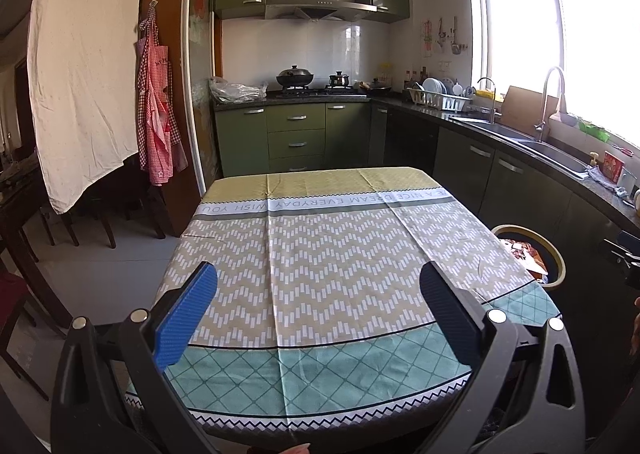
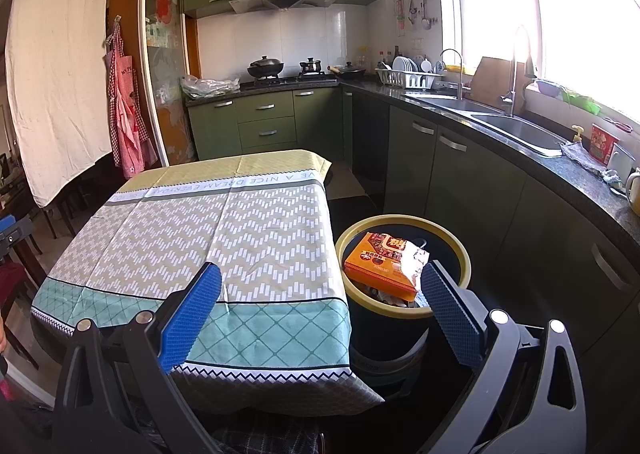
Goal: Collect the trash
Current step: 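Move both open grippers forward over the empty tablecloth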
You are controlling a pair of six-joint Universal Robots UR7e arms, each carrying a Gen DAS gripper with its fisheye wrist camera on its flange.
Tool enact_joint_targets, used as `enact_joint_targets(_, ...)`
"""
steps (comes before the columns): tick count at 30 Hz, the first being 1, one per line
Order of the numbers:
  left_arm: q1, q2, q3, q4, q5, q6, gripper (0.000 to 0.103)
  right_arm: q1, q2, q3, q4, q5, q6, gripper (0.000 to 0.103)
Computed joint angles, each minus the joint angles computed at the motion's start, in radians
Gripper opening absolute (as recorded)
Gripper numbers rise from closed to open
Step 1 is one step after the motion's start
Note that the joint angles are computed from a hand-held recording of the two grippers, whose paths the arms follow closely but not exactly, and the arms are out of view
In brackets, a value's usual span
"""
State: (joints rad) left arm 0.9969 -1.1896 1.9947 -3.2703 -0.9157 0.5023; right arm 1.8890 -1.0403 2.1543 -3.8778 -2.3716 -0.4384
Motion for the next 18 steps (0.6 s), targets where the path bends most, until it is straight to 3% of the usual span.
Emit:
enact_joint_targets(5,0.032,0.034,-0.071,0.087,-0.01,-0.02,0.096,-0.018,0.014,-0.042,0.057,0.009,0.006,0.098)
enact_joint_targets(9,0.069,0.117,-0.179,0.145,0.019,0.011,0.096,-0.051,0.047,-0.129,0.194,0.047,0.027,0.098)
enact_joint_targets(18,0.189,0.339,-0.523,0.289,0.062,0.016,0.096,-0.116,0.255,-0.507,0.541,0.118,0.034,0.098)
